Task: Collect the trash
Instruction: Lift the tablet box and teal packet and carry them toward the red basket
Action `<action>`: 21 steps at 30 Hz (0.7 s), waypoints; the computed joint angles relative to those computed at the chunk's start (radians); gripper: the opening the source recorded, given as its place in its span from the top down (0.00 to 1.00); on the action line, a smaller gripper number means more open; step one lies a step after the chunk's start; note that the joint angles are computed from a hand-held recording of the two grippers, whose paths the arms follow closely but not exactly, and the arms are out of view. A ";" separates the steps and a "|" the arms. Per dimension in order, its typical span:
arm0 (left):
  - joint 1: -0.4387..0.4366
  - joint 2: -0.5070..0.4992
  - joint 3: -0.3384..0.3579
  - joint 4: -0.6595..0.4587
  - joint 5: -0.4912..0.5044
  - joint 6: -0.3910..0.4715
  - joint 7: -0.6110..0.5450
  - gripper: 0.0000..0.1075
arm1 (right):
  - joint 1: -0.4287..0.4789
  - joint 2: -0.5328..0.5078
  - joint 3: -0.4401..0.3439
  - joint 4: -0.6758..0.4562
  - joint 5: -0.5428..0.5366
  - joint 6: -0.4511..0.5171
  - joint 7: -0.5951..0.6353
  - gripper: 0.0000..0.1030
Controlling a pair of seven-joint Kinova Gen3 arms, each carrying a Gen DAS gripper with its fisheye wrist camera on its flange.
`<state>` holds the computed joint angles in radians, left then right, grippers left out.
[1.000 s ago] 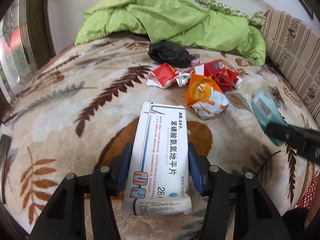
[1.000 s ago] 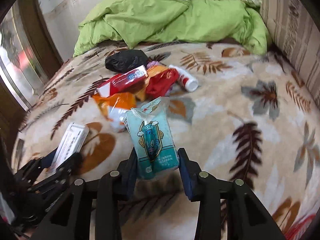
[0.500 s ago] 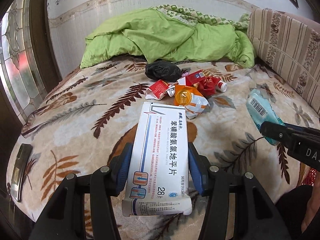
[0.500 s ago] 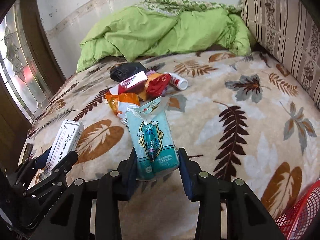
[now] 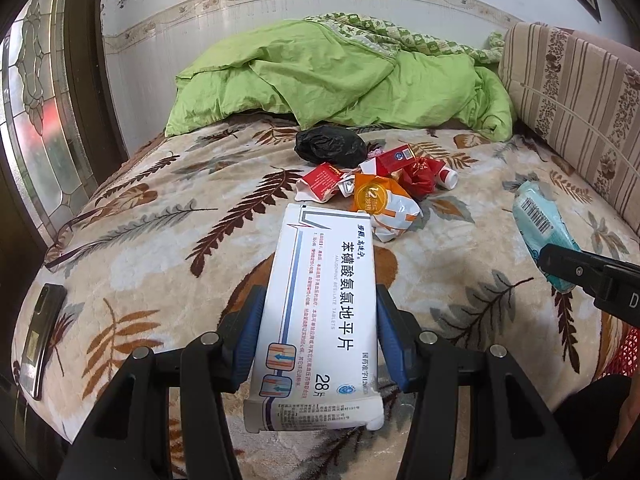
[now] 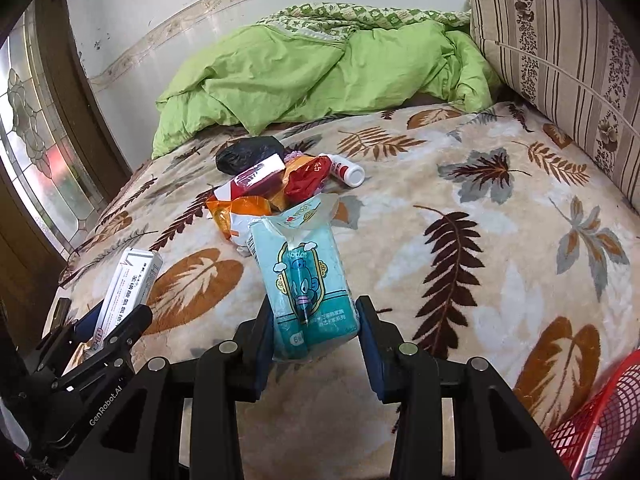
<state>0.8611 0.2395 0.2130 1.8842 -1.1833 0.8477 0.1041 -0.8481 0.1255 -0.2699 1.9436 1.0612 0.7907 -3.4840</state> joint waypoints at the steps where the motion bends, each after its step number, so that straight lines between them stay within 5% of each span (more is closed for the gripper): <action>1: 0.001 0.000 0.000 0.000 -0.002 0.002 0.002 0.52 | 0.000 0.001 -0.001 -0.002 -0.003 0.001 0.006 0.60; 21: -0.003 0.003 -0.004 -0.003 0.006 -0.014 -0.003 0.52 | 0.001 0.010 0.010 -0.013 -0.014 -0.012 0.027 0.60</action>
<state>0.8579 0.2429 0.2093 1.8812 -1.1777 0.8336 0.1016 -0.8471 0.1358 -0.2596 1.9302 1.0470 0.7792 -3.4566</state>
